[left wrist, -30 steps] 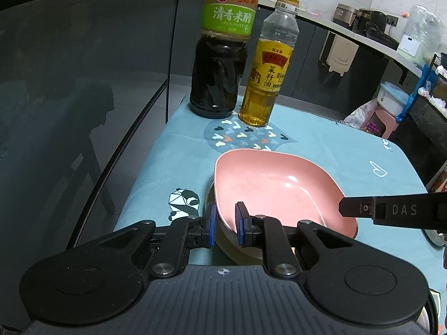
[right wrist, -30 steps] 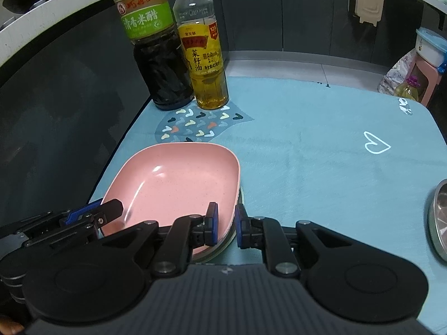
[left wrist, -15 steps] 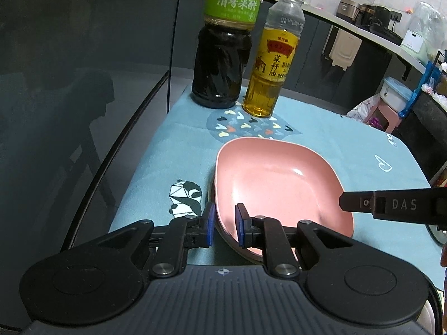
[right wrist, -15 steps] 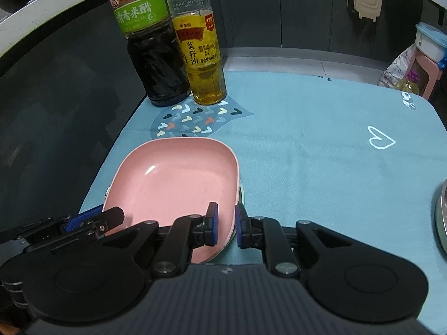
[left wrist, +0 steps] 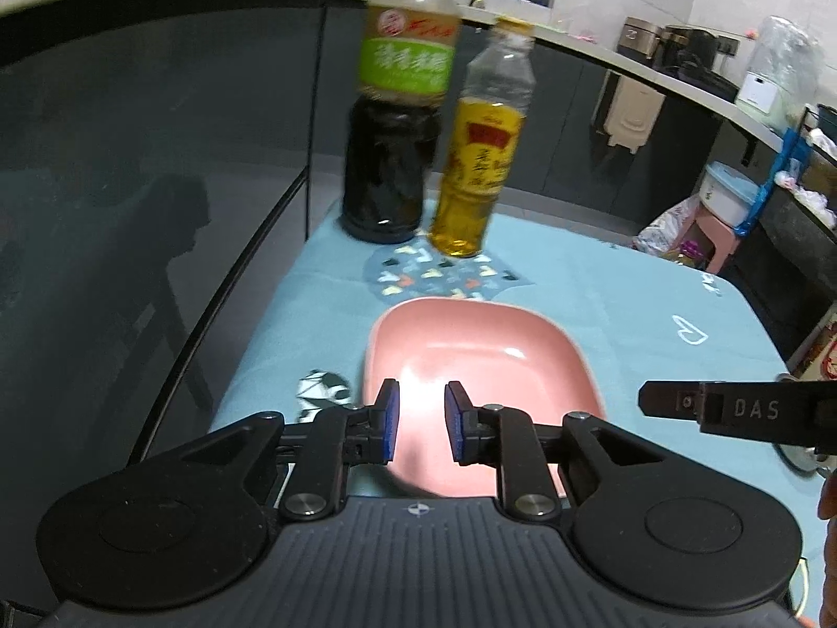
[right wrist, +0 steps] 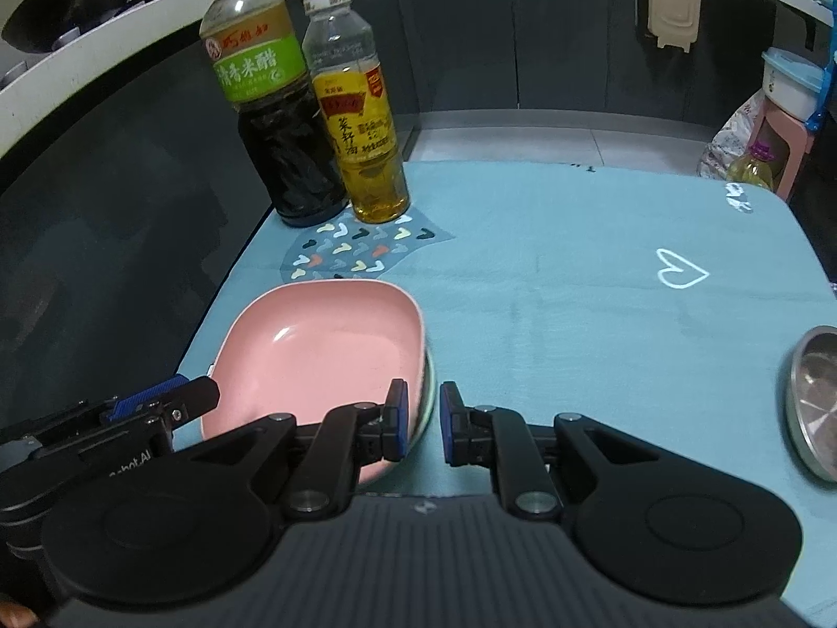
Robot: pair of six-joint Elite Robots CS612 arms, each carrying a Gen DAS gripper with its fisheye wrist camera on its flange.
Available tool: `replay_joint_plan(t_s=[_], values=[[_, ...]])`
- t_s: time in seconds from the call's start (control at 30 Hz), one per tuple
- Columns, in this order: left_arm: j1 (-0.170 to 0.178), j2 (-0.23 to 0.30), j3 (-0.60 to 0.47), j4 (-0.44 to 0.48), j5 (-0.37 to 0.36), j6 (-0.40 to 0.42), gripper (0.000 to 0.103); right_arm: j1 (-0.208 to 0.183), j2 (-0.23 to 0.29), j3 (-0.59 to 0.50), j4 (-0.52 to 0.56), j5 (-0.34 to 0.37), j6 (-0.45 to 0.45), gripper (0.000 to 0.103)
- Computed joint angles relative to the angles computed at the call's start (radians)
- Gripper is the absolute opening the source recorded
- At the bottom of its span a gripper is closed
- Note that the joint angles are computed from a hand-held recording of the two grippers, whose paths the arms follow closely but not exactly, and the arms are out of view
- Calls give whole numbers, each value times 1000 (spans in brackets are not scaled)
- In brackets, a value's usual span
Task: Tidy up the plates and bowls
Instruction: 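Move both grippers to the rim of the steel bowl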
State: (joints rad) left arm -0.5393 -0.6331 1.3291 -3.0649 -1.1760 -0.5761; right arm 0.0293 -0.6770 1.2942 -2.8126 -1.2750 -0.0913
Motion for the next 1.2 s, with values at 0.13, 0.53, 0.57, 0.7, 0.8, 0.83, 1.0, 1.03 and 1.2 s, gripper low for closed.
replay_joint_plan(t_s=[0.13, 0.53, 0.57, 0.7, 0.8, 0.83, 1.0, 1.03, 1.2], values=[[-15, 2, -17, 0, -8, 30, 19, -15, -15, 26, -22, 2, 6, 10], [-65, 40, -129, 90, -85, 102, 22, -95, -54, 108, -104, -20, 93, 17], [-69, 45, -144, 101, -92, 107, 22, -103, -56, 113, -112, -22, 103, 17], [-86, 64, -191, 132, -107, 125, 22, -133, -63, 135, -141, -36, 145, 17], [-98, 82, -233, 157, -124, 136, 22, -155, -66, 148, -157, -50, 179, 17], [-102, 89, -248, 165, -129, 140, 22, -161, -67, 150, -159, -58, 187, 17], [-118, 136, -344, 227, -180, 153, 22, -189, -65, 156, -171, -87, 239, 17], [-119, 147, -367, 241, -196, 157, 22, -193, -64, 157, -174, -94, 246, 18], [-126, 215, -508, 344, -251, 148, 22, -205, -49, 144, -170, -126, 288, 21]])
